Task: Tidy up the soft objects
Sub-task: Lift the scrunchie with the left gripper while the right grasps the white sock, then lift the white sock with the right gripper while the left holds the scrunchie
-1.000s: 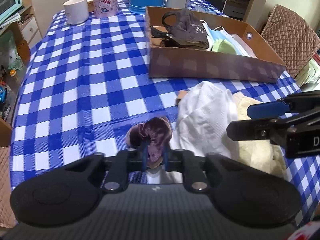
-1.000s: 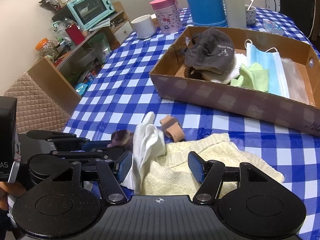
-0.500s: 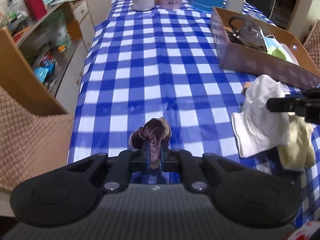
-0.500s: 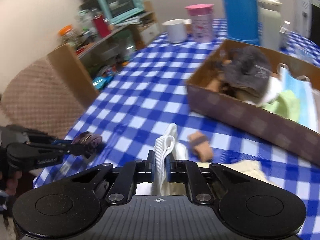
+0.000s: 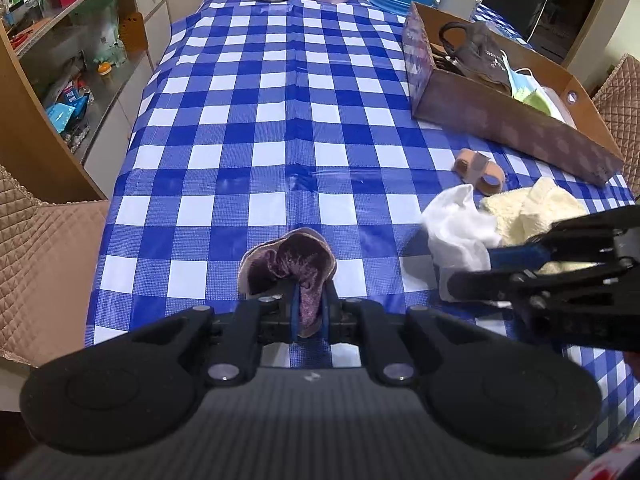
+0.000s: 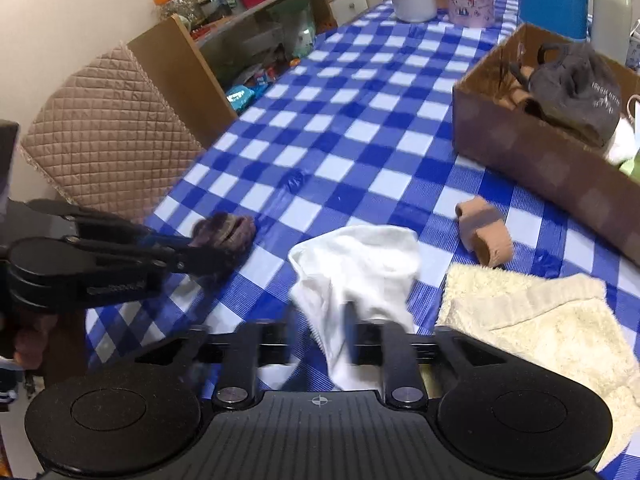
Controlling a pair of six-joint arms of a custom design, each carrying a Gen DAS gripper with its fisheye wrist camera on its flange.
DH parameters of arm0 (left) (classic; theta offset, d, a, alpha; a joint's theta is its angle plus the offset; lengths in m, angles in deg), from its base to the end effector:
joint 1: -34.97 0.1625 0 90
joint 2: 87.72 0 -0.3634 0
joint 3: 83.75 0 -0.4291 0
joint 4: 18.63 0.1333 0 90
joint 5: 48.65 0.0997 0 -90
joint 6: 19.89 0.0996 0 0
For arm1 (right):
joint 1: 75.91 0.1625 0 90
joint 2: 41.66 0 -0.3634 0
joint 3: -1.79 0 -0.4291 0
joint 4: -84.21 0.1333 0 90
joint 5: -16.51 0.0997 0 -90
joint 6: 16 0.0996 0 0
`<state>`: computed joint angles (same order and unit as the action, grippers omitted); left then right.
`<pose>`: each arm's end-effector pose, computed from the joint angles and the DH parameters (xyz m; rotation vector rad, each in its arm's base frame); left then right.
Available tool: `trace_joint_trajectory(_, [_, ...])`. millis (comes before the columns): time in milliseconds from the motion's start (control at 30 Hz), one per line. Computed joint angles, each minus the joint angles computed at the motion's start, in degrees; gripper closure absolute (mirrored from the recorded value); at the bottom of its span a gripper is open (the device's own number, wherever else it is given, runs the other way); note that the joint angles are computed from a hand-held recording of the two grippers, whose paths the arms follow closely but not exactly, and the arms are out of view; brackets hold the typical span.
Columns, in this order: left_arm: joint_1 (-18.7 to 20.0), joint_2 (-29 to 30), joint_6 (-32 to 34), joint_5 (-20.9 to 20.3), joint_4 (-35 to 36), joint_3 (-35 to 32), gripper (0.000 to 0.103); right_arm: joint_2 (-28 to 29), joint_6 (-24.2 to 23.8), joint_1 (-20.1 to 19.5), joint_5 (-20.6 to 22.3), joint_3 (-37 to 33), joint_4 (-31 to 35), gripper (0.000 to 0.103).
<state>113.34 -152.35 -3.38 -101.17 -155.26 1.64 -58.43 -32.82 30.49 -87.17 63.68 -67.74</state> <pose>0.0526 -0.7062 0.3111 0.4060 2.3968 -0.5211 0.3239 -0.7117 -0.1005 0.7724 -2.7675 0.4237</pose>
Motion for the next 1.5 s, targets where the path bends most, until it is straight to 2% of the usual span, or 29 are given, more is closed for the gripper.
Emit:
trace_joint_trajectory(33, [0.1,0.1,0.0,-0.1,0.0,-0.2,0.093,-0.4,-0.4,0.2,0.0,0.6,-1.1,0.050])
trace_joint_trajectory(67, [0.1,0.1,0.0,-0.1,0.0,-0.3,0.093,-0.8,-0.9,0.5,-0.3,1.4,-2.6,0.048])
trace_joint_trajectory(200, [0.2,0.3,0.1,-0.4,0.2,-0.7,0.092,-1.3,-1.5,0.9,-2.0,2.8,-6.4,0.047])
trace_joint_trajectory(400, [0.2,0.8,-0.3,-0.7,-0.1,-1.2,0.091,-0.4,2.2,0.3,-3.9,2.0,-11.7,0.047])
trace_joint_trajectory(533, [0.3,1.2,-0.2,-0.7,0.0,-1.5,0.089,1.4,4.1,-0.5,-3.4,-1.1,-8.1,0.047])
trace_joint_trajectory(767, [0.3,2.0,0.1,-0.1,-0.6,-1.9,0.086,4.1,3.0,-0.8,-4.7,-4.9,-2.7,0.047])
trace_joint_trajectory(867, [0.5,2.6,0.3,-0.3,-1.0,-2.4,0.083,4.6,0.1,-0.5,-5.6,-4.7,-4.1,0.047])
trace_joint_trajectory(1000, [0.7,3.5,0.8,0.1,-1.6,-2.9,0.082,5.6,-4.9,0.0,-7.6,-4.7,-6.4,0.063])
trace_joint_trajectory(1133, [0.7,3.9,2.0,0.4,-3.1,-2.7,0.082,5.2,-5.4,-0.3,-6.4,-4.1,-6.8,0.074])
trace_joint_trajectory(1267, [0.6,4.2,3.7,0.7,-4.8,-2.1,0.091,5.3,-5.7,-0.1,-6.6,-4.2,-6.9,0.077])
trace_joint_trajectory(1500, [0.3,3.7,4.7,0.2,-5.1,-1.8,0.094,3.8,-2.6,-0.3,-4.3,-3.0,-5.9,0.080])
